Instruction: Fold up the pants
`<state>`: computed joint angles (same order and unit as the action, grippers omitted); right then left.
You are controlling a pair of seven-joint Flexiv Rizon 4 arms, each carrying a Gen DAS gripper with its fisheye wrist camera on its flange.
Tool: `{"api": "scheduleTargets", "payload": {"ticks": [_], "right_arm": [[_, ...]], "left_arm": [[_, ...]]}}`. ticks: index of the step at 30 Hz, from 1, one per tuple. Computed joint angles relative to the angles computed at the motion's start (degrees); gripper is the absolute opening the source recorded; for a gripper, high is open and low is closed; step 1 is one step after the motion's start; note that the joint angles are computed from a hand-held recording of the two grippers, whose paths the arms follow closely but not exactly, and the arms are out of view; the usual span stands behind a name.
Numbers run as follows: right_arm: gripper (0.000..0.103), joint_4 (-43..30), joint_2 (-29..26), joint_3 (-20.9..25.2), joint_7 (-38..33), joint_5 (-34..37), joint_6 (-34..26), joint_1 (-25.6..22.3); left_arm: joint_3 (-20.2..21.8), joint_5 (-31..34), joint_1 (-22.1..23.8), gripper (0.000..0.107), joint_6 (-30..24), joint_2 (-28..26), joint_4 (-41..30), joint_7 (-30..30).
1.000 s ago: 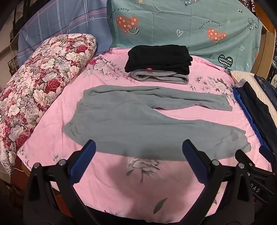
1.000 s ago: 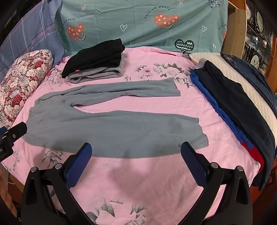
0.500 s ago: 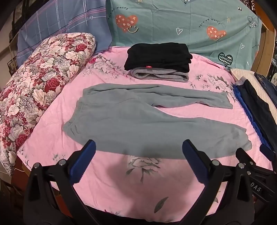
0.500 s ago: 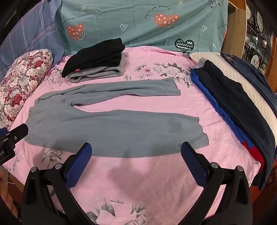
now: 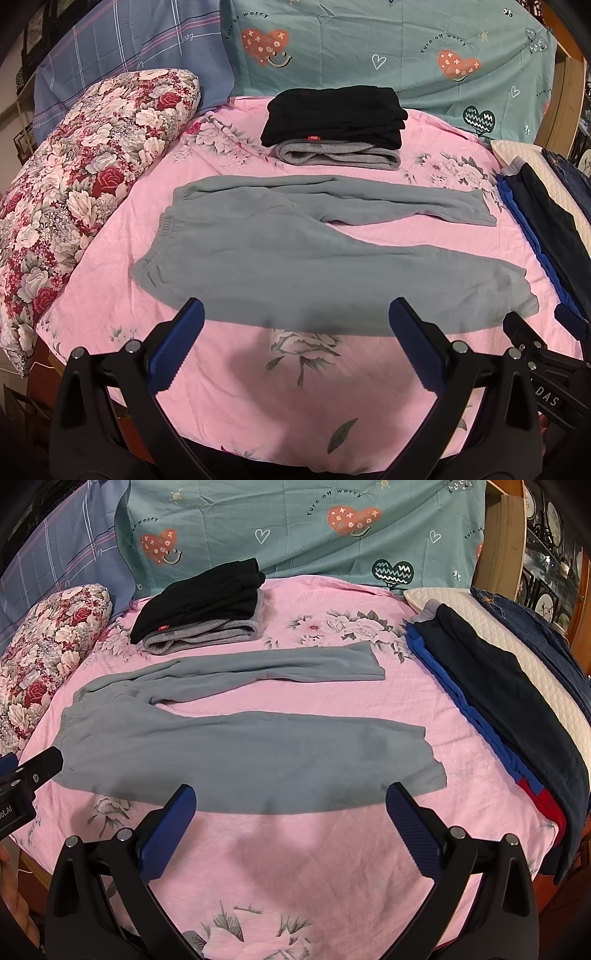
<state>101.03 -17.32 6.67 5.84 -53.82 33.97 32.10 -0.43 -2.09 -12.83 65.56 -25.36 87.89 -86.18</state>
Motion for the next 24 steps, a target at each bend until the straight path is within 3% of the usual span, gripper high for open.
{"api": "scheduleTargets", "payload": {"ticks": [24], "right_arm": [[0.102, -0.11, -0.05, -0.02, -0.29, 0.30, 0.07, -0.08]], "left_arm": [[0.01, 0.11, 0.08, 0.101, 0.09, -0.28, 0.12, 0.07]]}}
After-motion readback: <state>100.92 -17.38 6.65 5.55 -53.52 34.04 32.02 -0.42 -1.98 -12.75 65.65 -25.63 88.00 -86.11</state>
